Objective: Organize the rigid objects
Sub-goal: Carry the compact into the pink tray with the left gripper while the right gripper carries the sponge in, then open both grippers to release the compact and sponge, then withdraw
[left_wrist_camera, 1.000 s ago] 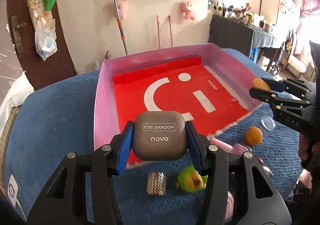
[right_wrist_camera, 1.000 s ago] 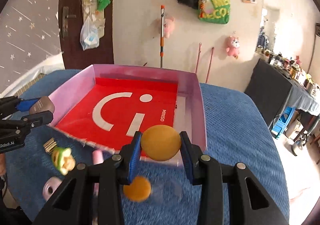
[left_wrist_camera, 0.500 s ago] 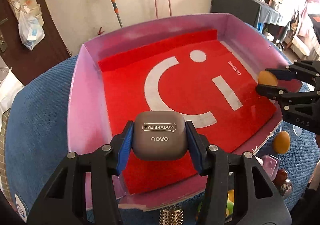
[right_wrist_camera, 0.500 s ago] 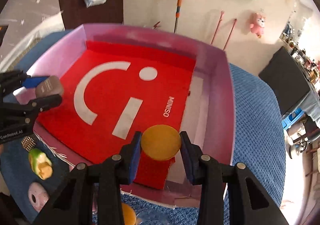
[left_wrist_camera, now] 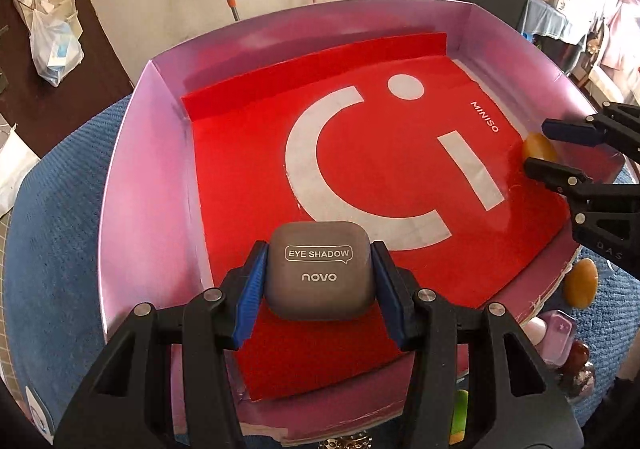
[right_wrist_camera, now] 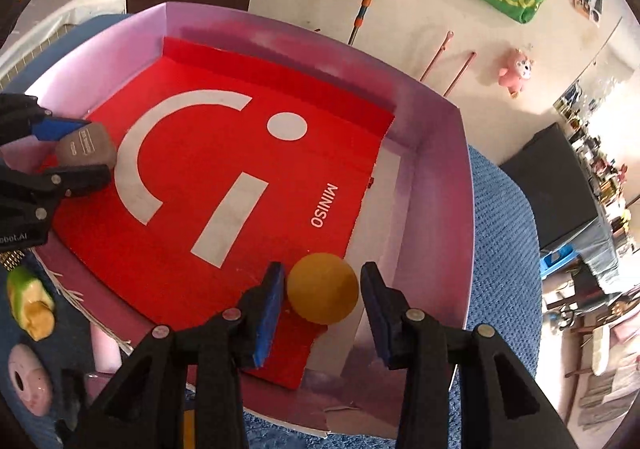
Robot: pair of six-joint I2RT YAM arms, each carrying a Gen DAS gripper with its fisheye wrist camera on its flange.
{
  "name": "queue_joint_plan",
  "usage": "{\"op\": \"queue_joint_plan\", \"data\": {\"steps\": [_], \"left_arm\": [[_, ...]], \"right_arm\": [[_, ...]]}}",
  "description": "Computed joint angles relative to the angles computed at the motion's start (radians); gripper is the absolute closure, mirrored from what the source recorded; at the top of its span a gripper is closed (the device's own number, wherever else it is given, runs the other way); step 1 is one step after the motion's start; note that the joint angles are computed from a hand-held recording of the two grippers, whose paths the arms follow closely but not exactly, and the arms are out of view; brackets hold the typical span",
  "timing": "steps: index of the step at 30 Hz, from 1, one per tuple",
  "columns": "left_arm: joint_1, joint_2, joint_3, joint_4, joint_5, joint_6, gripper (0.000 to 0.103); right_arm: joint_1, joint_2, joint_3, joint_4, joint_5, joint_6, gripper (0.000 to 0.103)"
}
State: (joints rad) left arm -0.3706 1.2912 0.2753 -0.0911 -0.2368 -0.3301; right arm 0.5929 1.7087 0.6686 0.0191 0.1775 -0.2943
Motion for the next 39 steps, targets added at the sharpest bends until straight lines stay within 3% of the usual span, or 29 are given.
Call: {"op": "queue_joint_plan", "data": {"steps": [17,21,24,26,31,34,39], "left_arm": [[-0.017,-0.035,0.000,-0.013,-0.033,0.001,0.054],[-0.035,-0.108,-0.007,-0.051,-0.046,-0.007,0.041],[-0.056,-0.177,-0.013,-0.087,-0.061,-0.017,0.040],[-0.075,-0.228,-0.018,-0.120,-0.074,-0.033,0.040],[-0.142,-0.333,-0.016,-0.206,-0.131,-0.089,0.032],[-0.196,-0.390,-0.007,-0.267,-0.170,-0.133,0.032],[-0.304,-0.495,0.006,-0.381,-0.255,-0.222,0.028]], "right_arm": [[0.004,0.009,0.001,0.013,0.018,-0.020,0.060],[0.000,0.003,0.000,0.009,0.006,-0.016,0.059],[-0.006,-0.007,0.001,0.000,-0.010,-0.010,0.058],[-0.004,-0.019,-0.004,0.000,-0.011,-0.009,0.049],[0.002,-0.080,-0.030,-0.002,-0.025,0.001,0.044],[0.007,-0.130,-0.051,-0.007,-0.036,0.016,0.034],[0.004,-0.236,-0.082,-0.036,-0.068,0.035,0.031]]}}
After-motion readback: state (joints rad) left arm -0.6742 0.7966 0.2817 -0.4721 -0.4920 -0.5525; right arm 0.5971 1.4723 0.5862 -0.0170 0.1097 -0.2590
